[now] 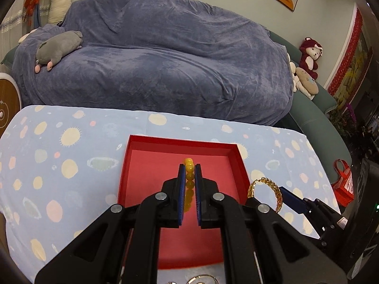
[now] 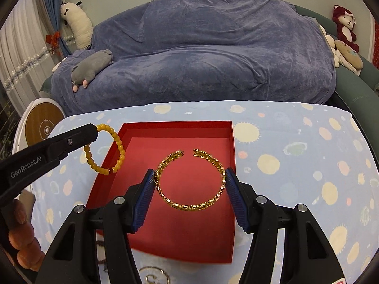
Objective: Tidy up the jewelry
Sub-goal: 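Carry both bracelets into the red box and open both tools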
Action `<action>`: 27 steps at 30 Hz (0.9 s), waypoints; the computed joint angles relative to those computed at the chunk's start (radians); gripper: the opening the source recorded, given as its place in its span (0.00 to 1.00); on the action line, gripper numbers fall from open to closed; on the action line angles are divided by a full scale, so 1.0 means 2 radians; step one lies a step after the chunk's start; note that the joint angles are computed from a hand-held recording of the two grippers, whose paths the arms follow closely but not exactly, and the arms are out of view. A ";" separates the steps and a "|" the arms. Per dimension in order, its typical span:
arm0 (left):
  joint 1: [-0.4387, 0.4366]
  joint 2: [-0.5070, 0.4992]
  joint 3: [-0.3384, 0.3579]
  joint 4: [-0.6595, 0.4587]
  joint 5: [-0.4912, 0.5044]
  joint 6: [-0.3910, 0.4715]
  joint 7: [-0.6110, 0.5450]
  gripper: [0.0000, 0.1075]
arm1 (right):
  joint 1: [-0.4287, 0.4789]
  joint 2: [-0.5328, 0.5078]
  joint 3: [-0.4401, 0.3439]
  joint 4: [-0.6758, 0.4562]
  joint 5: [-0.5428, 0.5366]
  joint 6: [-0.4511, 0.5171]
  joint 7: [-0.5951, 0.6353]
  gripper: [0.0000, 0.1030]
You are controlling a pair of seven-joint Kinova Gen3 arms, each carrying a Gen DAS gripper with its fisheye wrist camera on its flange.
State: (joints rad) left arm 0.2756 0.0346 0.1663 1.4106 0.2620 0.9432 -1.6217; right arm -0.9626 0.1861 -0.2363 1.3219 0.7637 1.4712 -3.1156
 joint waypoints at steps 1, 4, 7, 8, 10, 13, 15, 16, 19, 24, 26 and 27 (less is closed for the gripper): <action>0.001 0.014 0.001 -0.007 -0.005 -0.002 0.000 0.07 | 0.012 0.003 0.004 0.002 -0.007 -0.014 0.010 0.56; 0.005 0.052 0.002 -0.025 -0.015 -0.003 0.006 0.07 | 0.045 0.010 0.017 0.012 -0.031 -0.055 0.034 0.56; 0.007 0.084 0.001 -0.041 -0.026 -0.003 0.012 0.07 | 0.071 0.018 0.029 0.018 -0.054 -0.088 0.052 0.56; 0.009 0.092 0.001 -0.044 -0.029 -0.004 0.015 0.07 | 0.078 0.022 0.032 0.018 -0.061 -0.096 0.059 0.56; 0.011 0.105 0.000 -0.050 -0.036 -0.004 0.019 0.07 | 0.085 0.033 0.038 0.015 -0.069 -0.103 0.073 0.56; 0.013 0.120 -0.001 -0.055 -0.042 -0.006 0.022 0.07 | 0.094 0.043 0.047 0.014 -0.083 -0.115 0.088 0.56; 0.017 0.127 -0.003 -0.057 -0.050 -0.006 0.027 0.07 | 0.102 0.046 0.052 0.016 -0.097 -0.125 0.093 0.56; 0.017 0.129 -0.003 -0.056 -0.051 -0.007 0.027 0.07 | 0.103 0.047 0.054 0.017 -0.100 -0.127 0.094 0.56; 0.020 0.131 -0.005 -0.052 -0.059 -0.015 0.036 0.08 | 0.100 0.053 0.060 0.013 -0.099 -0.121 0.093 0.57; 0.018 0.110 -0.012 -0.029 -0.068 -0.041 0.057 0.40 | 0.080 0.050 0.063 0.006 -0.076 -0.094 0.078 0.70; 0.008 0.096 -0.010 -0.018 -0.059 -0.048 0.051 0.41 | 0.070 0.045 0.060 0.004 -0.064 -0.082 0.074 0.71; 0.004 0.089 -0.010 -0.014 -0.056 -0.047 0.050 0.41 | 0.066 0.039 0.057 0.005 -0.060 -0.078 0.070 0.71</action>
